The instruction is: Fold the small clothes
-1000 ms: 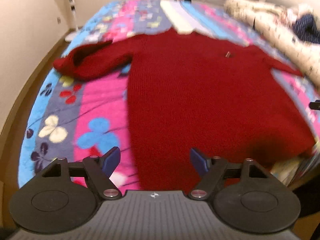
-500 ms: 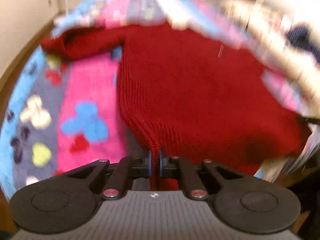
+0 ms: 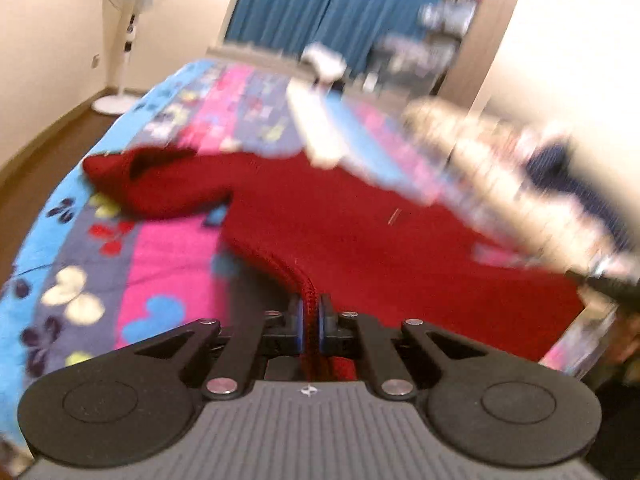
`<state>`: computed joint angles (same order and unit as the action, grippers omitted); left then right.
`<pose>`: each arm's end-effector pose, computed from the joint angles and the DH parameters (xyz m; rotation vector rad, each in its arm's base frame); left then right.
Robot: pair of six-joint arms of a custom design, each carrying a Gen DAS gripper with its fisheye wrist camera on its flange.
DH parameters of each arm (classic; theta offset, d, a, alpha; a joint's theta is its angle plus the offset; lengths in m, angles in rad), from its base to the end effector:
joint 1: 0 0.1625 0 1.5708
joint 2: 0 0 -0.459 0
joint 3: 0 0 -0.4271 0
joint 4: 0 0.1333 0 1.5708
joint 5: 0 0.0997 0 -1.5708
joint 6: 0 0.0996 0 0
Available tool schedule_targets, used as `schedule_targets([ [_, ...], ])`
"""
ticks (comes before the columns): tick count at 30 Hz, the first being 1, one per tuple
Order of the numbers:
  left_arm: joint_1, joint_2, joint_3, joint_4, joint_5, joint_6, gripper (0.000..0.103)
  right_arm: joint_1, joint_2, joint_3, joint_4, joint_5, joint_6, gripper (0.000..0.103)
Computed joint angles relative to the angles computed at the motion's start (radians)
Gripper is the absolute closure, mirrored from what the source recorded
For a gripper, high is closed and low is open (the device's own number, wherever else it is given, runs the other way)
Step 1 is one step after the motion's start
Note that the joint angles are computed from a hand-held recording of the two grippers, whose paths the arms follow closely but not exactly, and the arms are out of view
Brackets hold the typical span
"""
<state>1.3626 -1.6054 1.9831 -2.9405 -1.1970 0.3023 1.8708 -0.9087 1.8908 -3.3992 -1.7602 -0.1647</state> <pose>0.0599 -0.5373 0.4965 0.3737 2.4190 -1.2945 0.3041 -0.5954 0.1791 0.5188 -2.7035 1.2534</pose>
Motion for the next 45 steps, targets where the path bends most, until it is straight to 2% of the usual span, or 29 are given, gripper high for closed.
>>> schedule_targets([
  [1, -0.001, -0.017, -0.001, 0.009, -0.025, -0.023, 0.097, -0.012, -0.008, 0.014, -0.053, 0.064, 0.005, 0.103],
  [3, 0.0, -0.034, -0.01, 0.028, -0.007, -0.068, 0.097, -0.024, -0.013, 0.028, -0.14, 0.081, 0.035, 0.103],
  [5, 0.013, -0.033, -0.013, 0.047, 0.019, -0.096, 0.097, -0.033, -0.016, 0.021, -0.151, 0.002, 0.134, 0.103],
  [6, -0.005, -0.042, -0.017, 0.084, 0.057, -0.116, 0.096, -0.029, -0.012, 0.005, -0.119, -0.078, 0.163, 0.103],
  [7, -0.012, -0.01, -0.058, 0.14, 0.118, -0.1, 0.096, -0.022, -0.006, -0.015, -0.054, -0.165, 0.162, 0.103],
  [8, -0.027, -0.002, -0.073, 0.227, 0.196, -0.11, 0.095, -0.018, -0.002, -0.032, 0.02, -0.22, 0.17, 0.103],
  [10, -0.027, 0.051, -0.145, 0.38, 0.268, -0.174, 0.094, -0.023, -0.001, -0.058, 0.202, -0.238, 0.209, 0.099],
  [11, -0.031, 0.062, -0.147, 0.394, 0.301, -0.174, 0.088, -0.021, 0.003, -0.071, 0.304, -0.249, 0.213, 0.098],
  [12, -0.036, 0.073, -0.149, 0.379, 0.32, -0.161, 0.076, -0.01, 0.016, -0.087, 0.391, -0.286, 0.199, 0.094],
  [13, -0.035, 0.077, -0.147, 0.37, 0.325, -0.161, 0.067, 0.0, 0.024, -0.1, 0.453, -0.324, 0.184, 0.081],
  [14, -0.028, 0.08, -0.151, 0.377, 0.321, -0.175, 0.052, 0.009, 0.042, -0.122, 0.506, -0.357, 0.17, 0.063],
  [15, -0.036, 0.071, -0.141, 0.4, 0.332, -0.209, 0.046, 0.019, 0.043, -0.116, 0.543, -0.377, 0.169, 0.056],
  [17, -0.041, 0.065, -0.141, 0.487, 0.351, -0.293, 0.045, 0.013, 0.054, -0.134, 0.632, -0.368, 0.173, 0.052],
  [20, -0.019, 0.082, -0.191, 0.667, 0.296, -0.425, 0.045, 0.009, 0.079, -0.162, 0.757, -0.402, 0.176, 0.051],
  [22, -0.012, 0.088, -0.197, 0.714, 0.286, -0.457, 0.047, 0.021, 0.092, -0.166, 0.753, -0.434, 0.131, 0.051],
  [23, -0.01, 0.092, -0.195, 0.722, 0.28, -0.447, 0.052, 0.025, 0.092, -0.165, 0.754, -0.436, 0.121, 0.061],
  [24, -0.01, 0.094, -0.19, 0.721, 0.269, -0.417, 0.083, 0.026, 0.091, -0.163, 0.749, -0.427, 0.113, 0.073],
  [25, -0.015, 0.093, -0.182, 0.714, 0.266, -0.376, 0.093, 0.026, 0.084, -0.157, 0.743, -0.405, 0.107, 0.091],
  [27, -0.042, 0.067, -0.14, 0.626, 0.29, -0.282, 0.095, 0.04, 0.071, -0.143, 0.682, -0.398, 0.058, 0.092],
  [28, -0.053, 0.041, -0.122, 0.572, 0.265, -0.25, 0.095, 0.031, 0.062, -0.131, 0.625, -0.359, 0.044, 0.093],
  [31, -0.051, -0.057, -0.073, 0.369, 0.119, -0.203, 0.096, 0.033, -0.025, -0.06, 0.445, -0.217, 0.081, 0.093],
  [34, -0.028, -0.079, -0.067, 0.303, 0.061, -0.234, 0.096, 0.044, -0.088, -0.034, 0.362, -0.172, 0.129, 0.094],
  [37, -0.042, -0.041, -0.086, 0.386, 0.183, -0.238, 0.096, 0.053, -0.072, -0.069, 0.402, -0.236, 0.103, 0.093],
  [39, -0.046, -0.011, -0.113, 0.495, 0.25, -0.276, 0.093, 0.043, -0.045, -0.102, 0.535, -0.292, 0.136, 0.093],
  [41, -0.058, 0.007, -0.103, 0.481, 0.335, -0.266, 0.093, 0.052, -0.005, -0.134, 0.677, -0.426, 0.18, 0.091],
  [42, -0.061, 0.01, -0.092, 0.436, 0.351, -0.24, 0.092, 0.067, 0.023, -0.14, 0.686, -0.525, 0.191, 0.091],
  [43, -0.062, 0.006, -0.085, 0.406, 0.335, -0.22, 0.091, 0.072, 0.048, -0.148, 0.652, -0.582, 0.163, 0.088],
  [44, -0.06, 0.004, -0.082, 0.387, 0.31, -0.208, 0.088, 0.08, 0.059, -0.141, 0.576, -0.598, 0.124, 0.088],
  [45, -0.058, 0.005, -0.079, 0.369, 0.287, -0.192, 0.087, 0.087, 0.059, -0.122, 0.484, -0.571, 0.083, 0.088],
])
